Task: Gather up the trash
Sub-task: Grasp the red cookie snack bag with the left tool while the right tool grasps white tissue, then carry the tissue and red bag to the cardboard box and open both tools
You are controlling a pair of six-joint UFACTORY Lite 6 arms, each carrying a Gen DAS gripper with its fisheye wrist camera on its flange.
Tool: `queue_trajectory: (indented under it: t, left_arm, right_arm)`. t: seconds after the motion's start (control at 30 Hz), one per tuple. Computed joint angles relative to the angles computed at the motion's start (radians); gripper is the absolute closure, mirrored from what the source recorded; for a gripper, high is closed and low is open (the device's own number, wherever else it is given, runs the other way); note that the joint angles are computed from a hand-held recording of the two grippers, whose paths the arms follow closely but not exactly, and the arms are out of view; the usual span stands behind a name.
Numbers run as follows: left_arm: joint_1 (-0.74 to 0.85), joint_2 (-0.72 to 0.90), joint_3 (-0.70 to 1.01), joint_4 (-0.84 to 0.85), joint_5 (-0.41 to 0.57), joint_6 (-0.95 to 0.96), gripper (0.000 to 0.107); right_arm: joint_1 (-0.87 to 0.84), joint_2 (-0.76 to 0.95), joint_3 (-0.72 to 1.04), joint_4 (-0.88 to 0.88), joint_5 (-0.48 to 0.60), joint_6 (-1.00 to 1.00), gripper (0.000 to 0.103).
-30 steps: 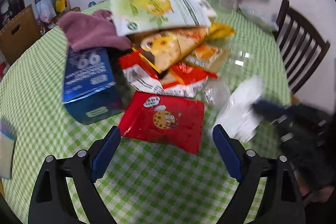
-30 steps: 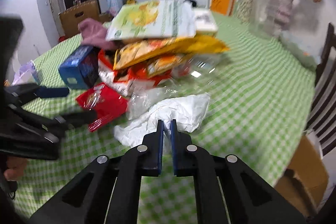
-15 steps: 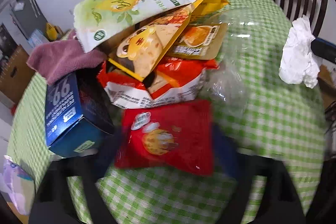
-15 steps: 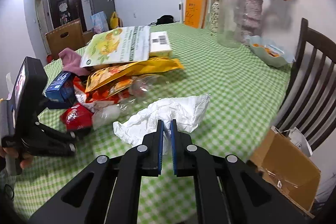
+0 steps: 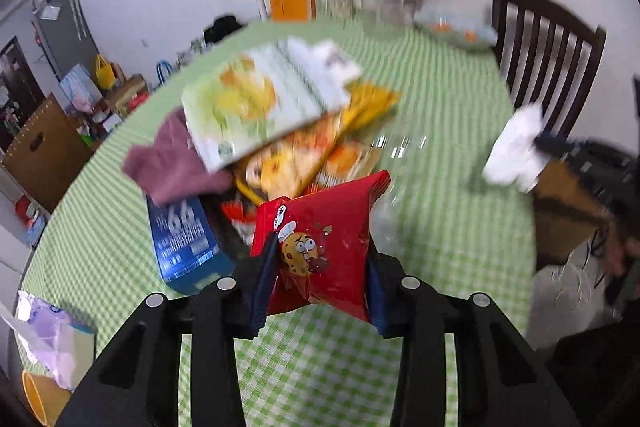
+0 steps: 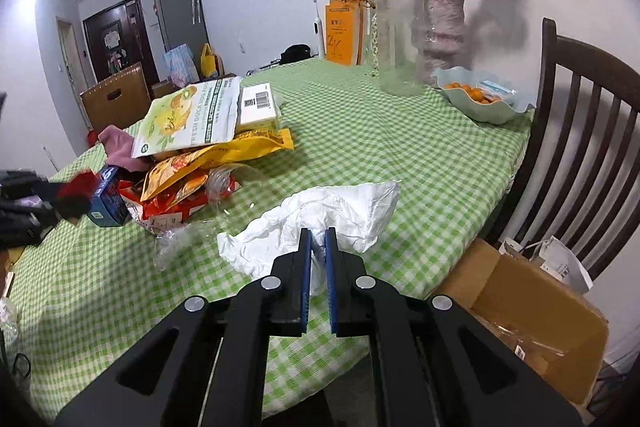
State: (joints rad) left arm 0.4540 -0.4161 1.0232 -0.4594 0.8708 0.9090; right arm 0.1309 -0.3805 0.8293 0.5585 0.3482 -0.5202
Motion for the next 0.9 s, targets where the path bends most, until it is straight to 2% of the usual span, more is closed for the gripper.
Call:
queue_trajectory:
  t: [0.17, 0.27, 0.47, 0.67, 0.9]
  left_arm:
    - [-0.133, 0.001, 0.103, 0.030, 0.024, -0.152, 0.070]
    - [-0.327, 0.028, 0.155, 0.136, -0.015, -0.339, 0.070]
    - [-0.789, 0.208, 0.282, 0.401, -0.100, -0.759, 0.070]
    - [-1.083, 0.508, 0.479, 0.497, -0.158, -0.940, 0.070]
    - [-1.233, 0.872, 0.778, 0.442, -0.128, -0.967, 0.070]
  right_arm:
    - [-0.152, 0.018, 0.029, 0.222, 0.067, -0.292, 0.096]
    - [-0.291, 0.031, 0.036, 0.340, 0.128, -0.457, 0.096]
    - [-0.666, 0.142, 0.067, 0.523, 0.288, -0.780, 0.096]
    - [-0.976, 0.373, 0.180, 0.503, 0.354, -0.893, 0.096]
    - [-1.125, 0.571, 0.288, 0.371, 0.284, -0.877, 0.096]
